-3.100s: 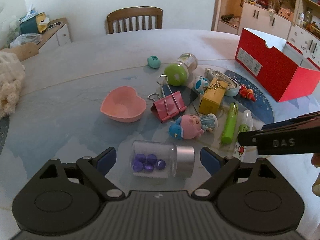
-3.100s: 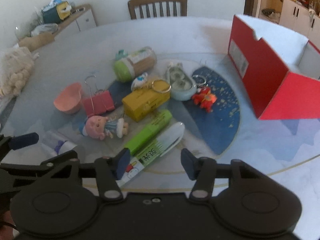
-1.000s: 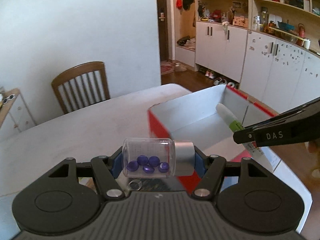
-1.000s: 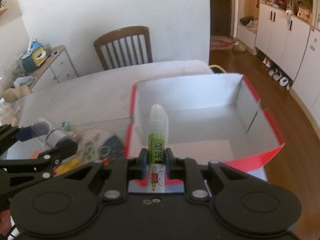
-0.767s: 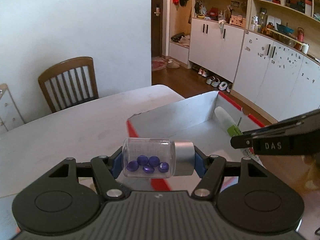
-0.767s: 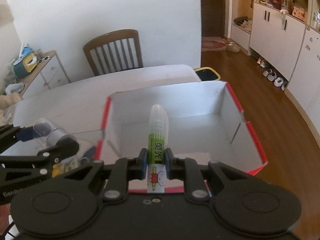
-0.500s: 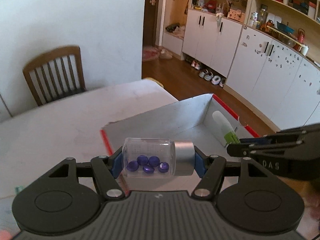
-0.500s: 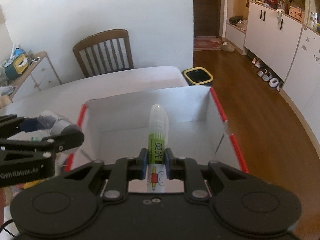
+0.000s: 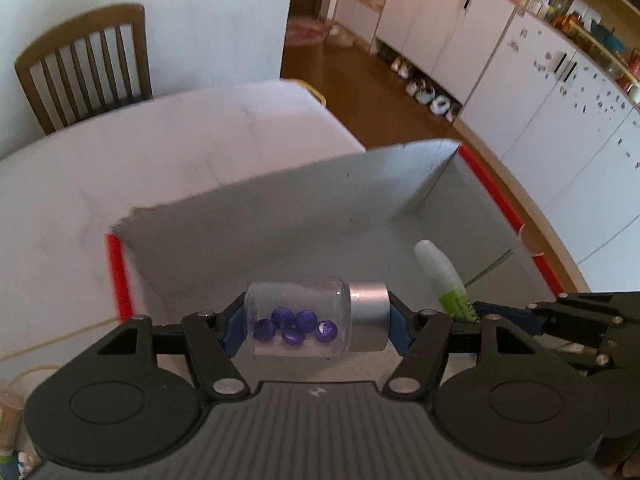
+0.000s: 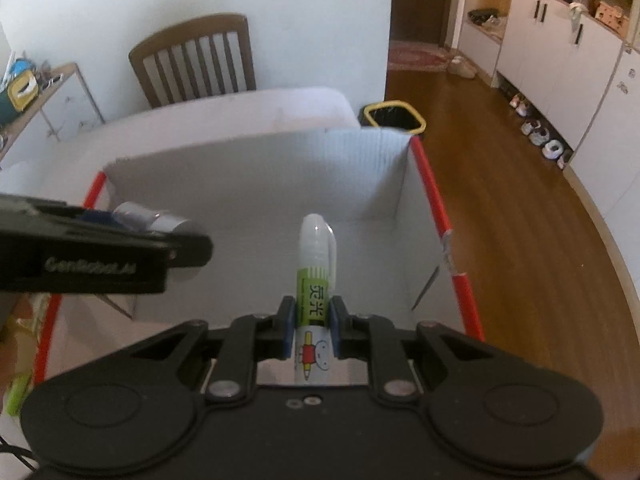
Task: Organize rigid objects
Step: 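Carry the vial and glue stick with both tools over the red shoebox, then lower and release the vial with the left tool while the right tool releases the glue stick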
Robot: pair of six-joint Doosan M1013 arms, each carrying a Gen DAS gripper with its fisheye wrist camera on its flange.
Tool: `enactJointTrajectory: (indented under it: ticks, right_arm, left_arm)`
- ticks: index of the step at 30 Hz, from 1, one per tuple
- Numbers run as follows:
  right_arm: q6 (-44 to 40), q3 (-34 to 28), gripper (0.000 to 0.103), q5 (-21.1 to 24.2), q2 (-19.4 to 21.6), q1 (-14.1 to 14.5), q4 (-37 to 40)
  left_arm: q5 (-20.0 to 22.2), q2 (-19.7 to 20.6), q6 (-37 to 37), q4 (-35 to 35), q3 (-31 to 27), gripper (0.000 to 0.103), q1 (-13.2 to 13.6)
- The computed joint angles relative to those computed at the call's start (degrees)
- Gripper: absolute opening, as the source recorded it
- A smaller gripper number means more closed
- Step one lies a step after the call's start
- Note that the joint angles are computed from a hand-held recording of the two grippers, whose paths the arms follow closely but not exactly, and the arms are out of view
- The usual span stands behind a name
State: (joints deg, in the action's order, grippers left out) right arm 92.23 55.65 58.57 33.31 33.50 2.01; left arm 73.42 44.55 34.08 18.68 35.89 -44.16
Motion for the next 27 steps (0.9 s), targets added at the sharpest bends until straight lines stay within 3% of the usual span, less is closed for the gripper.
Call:
enactJointTrajectory:
  ticks: [7, 16, 22, 27]
  right_arm:
    - [-3.0, -1.6, 0.016, 3.4, 1.8, -0.1, 0.9]
    - [-2.9, -5.5, 0.016, 8.7, 4.6, -0.3, 2.2]
    - [-3.5, -5.8, 0.02, 9.0, 4.8, -0.6, 3.2]
    - [-3.8, -5.9, 0.023, 9.3, 4.8, -1.2, 4.2]
  left_arm:
    - [5.4, 4.2, 0.1, -6.7, -6.2, 0.068, 1.7]
    - [11.8, 9.3, 2.9, -9.7, -14.2, 0.068, 2.3]
    - [15.9, 12.4, 4.0, -11.1, -19.6, 0.068, 2.5]
    - [16.5, 12.9, 4.2, -10.9, -20.4, 0.068, 2.5]
